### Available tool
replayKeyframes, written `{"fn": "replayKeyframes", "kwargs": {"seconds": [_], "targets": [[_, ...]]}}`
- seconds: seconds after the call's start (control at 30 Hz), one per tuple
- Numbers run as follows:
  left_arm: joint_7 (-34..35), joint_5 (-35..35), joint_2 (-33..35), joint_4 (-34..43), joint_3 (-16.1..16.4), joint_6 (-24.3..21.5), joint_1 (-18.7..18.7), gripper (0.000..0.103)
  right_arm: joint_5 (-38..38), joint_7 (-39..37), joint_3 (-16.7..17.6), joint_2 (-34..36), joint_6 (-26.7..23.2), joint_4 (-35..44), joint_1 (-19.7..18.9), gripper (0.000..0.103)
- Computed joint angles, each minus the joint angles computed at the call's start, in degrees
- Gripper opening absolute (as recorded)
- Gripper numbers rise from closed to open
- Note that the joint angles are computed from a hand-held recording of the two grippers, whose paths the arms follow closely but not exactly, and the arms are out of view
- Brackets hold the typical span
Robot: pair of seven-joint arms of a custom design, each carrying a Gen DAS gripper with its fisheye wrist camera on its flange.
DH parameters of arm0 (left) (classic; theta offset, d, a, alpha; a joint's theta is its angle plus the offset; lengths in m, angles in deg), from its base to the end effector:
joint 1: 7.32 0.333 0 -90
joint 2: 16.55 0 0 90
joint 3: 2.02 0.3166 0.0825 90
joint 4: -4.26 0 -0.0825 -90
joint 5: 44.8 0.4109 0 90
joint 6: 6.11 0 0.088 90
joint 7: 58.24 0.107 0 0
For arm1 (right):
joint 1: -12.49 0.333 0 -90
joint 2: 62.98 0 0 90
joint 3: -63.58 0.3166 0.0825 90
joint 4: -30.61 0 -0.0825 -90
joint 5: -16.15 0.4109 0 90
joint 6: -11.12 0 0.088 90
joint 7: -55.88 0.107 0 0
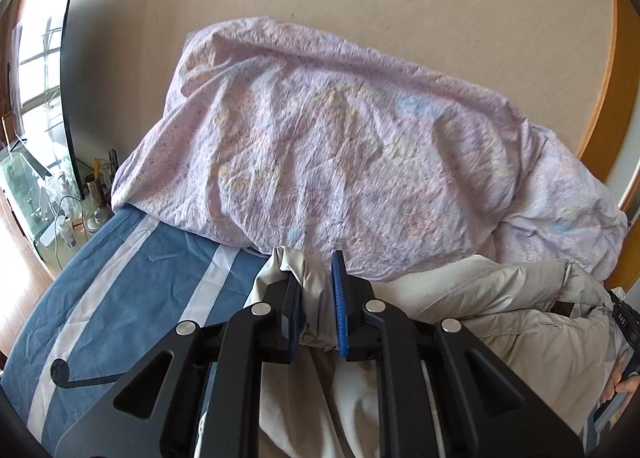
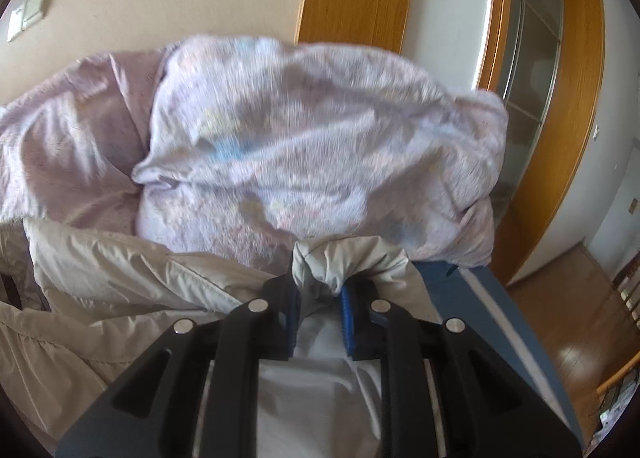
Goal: Fold large clothes
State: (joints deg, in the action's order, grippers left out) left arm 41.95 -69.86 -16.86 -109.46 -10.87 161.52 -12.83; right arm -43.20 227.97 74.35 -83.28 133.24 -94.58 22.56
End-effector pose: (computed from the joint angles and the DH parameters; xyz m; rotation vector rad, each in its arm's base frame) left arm 0.6136 -0.1297 0.5659 -1.7046 1.7887 -1.1713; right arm 0.4849 0.1548 0.5764 -1.1400 2.1849 -1.3208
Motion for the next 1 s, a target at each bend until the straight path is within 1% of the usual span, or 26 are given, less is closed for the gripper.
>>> {"fn": "replayKeyframes", "kwargs": {"seconds": [0.13,0.27,0.3,0.33,0.37,0.4,0.43,0.47,0.5,0.53,0.57,0.6,0.63,0.67,0.7,0.77,0.8,0.83,0.87,0.93,0.97,1.0], "targets": [[-3.4,3.9,2.5,1.0,-0.1,0.8,-0.1,0.013,1.6,0.6,-1.3,2.6,1.5,0.9,-0.3,0.018],[-5.6,6.0,4.6,2.1,-0.1,0.8,-0.3,0.013,4.4,1.5,-2.9,4.0,3.8,1.2,-0.5,0.02],[-6.1,6.2,5.2,2.4,-0.1,0.7,-0.3,0.014,5.6,1.9,-3.4,4.2,4.8,1.1,-0.7,0.022],[-6.9,6.6,5.8,2.8,-0.1,0.4,-0.3,0.015,7.0,2.2,-4.1,4.4,6.1,0.9,-0.8,0.027],[-7.2,6.5,6.2,3.1,-0.2,0.3,-0.3,0.016,8.2,2.7,-4.6,4.4,7.5,0.6,-1.1,0.035],[-7.6,6.1,6.7,3.6,-0.3,-0.2,-0.2,0.02,9.4,2.6,-5.0,4.5,8.8,0.4,-1.3,0.041],[-7.6,5.4,7.1,4.2,-0.5,-1.1,-0.1,0.028,10.8,2.7,-5.6,4.5,10.6,-0.1,-1.5,0.052],[-7.1,3.7,7.5,4.9,-0.9,-2.2,0.3,0.034,11.2,3.2,-5.7,4.3,11.9,-0.6,-1.9,0.063],[-6.2,1.8,7.7,5.3,-1.4,-2.9,0.7,0.046,10.6,4.9,-5.6,3.5,13.5,-1.5,-2.6,0.067],[-5.1,-0.1,7.7,5.4,-1.7,-3.2,1.0,0.063,8.4,7.6,-4.8,2.3,14.3,-2.4,-3.5,0.074],[-3.2,-2.9,7.4,5.4,-2.3,-3.0,1.5,0.075,6.5,9.5,-4.1,1.3,14.6,-3.0,-4.2,0.078],[-1.2,-5.7,6.7,4.7,-2.8,-1.4,1.7,0.097,3.2,12.4,-2.8,-0.6,14.4,-3.9,-5.1,0.079],[-0.4,-7.0,5.6,3.3,-2.9,1.8,1.5,0.102,1.7,13.1,-2.3,-1.8,14.6,-4.5,-5.4,0.079],[4.4,-12.0,4.2,2.0,-4.0,4.8,1.9,0.102,0.0,13.6,-1.5,-3.1,14.6,-5.1,-5.6,0.079],[8.5,-15.6,3.0,1.6,-4.3,4.9,1.9,0.102,-1.4,13.0,-0.4,-4.5,13.4,-5.6,-5.5,0.079],[12.3,-18.0,-0.1,-0.7,-3.6,5.9,0.8,0.102,-2.9,11.1,0.8,-6.6,12.8,-7.0,-4.8,0.079],[15.7,-20.6,-1.5,-1.9,-3.1,6.6,-0.2,0.102,-2.7,9.2,1.0,-8.0,13.6,-8.6,-3.8,0.079],[20.6,-24.1,-3.6,-3.9,-2.4,7.5,-1.6,0.102,-2.2,7.8,1.2,-8.7,14.0,-9.4,-3.1,0.079],[22.9,-24.8,-5.6,-6.3,-1.9,9.0,-3.0,0.102,-1.1,6.0,1.7,-9.3,13.7,-10.3,-2.3,0.079],[20.9,-20.6,-8.7,-10.8,-2.2,10.9,-3.6,0.102,0.2,4.7,2.4,-10.2,14.7,-12.0,-1.0,0.079],[22.0,-20.6,-10.3,-13.2,-1.9,11.5,-5.0,0.102,1.2,4.1,2.7,-10.3,15.3,-12.7,-0.3,0.079],[19.6,-17.5,-11.3,-14.9,-2.9,11.9,-4.3,0.102,1.7,4.0,3.0,-10.3,15.8,-13.0,0.1,0.079]]}}
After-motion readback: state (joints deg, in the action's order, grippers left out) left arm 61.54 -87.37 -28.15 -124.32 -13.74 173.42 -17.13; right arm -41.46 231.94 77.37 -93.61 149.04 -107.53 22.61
